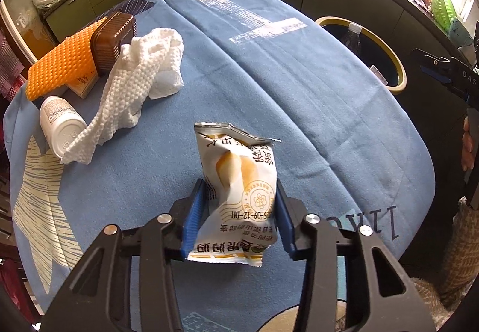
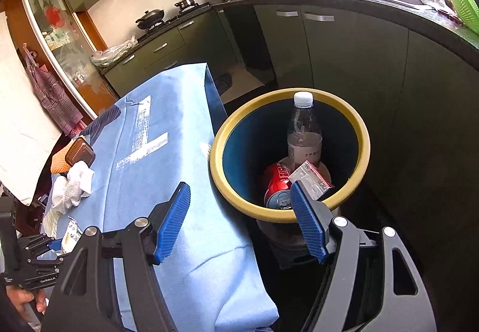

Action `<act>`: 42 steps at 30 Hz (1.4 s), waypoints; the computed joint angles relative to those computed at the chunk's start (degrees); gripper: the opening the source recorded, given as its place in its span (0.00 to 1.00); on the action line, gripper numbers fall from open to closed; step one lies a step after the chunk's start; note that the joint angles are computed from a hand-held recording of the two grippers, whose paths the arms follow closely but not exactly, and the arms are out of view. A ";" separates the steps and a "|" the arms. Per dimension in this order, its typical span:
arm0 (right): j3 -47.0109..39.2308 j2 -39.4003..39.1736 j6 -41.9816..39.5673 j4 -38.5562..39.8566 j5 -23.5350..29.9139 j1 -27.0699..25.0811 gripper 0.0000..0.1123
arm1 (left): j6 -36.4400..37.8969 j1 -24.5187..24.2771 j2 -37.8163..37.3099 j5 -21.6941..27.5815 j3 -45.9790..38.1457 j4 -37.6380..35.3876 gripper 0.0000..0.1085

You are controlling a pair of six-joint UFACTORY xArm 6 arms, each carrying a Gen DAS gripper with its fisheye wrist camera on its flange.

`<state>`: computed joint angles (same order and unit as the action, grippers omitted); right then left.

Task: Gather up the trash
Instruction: 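Grasp the crumpled white snack wrapper with the left gripper and lift it, then open the left gripper over the bin to drop the wrapper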

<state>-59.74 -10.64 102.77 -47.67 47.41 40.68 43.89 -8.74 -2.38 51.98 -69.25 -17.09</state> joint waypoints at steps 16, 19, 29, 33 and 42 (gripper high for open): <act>1.00 -2.83 2.88 -1.91 6.91 2.96 0.61 | 5.45 -2.65 -1.28 4.04 -5.01 -4.65 0.38; 1.67 -4.41 3.99 -2.74 10.29 4.19 0.61 | 6.69 -5.34 0.03 5.70 -8.82 -5.75 0.38; 8.75 -14.00 10.61 -4.45 19.25 8.66 0.61 | 3.15 -18.81 15.74 14.61 -31.82 -6.74 0.38; 11.67 -17.90 13.64 -3.84 23.47 11.42 0.61 | -2.37 -23.42 25.86 16.89 -42.87 -4.16 0.38; 15.41 -21.86 15.50 -2.00 25.04 13.26 0.62 | -14.03 -27.31 44.65 18.91 -66.16 2.35 0.52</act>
<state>-44.33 -32.50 118.27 -49.67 72.45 53.94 29.86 -36.05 42.27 70.89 -135.40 -14.74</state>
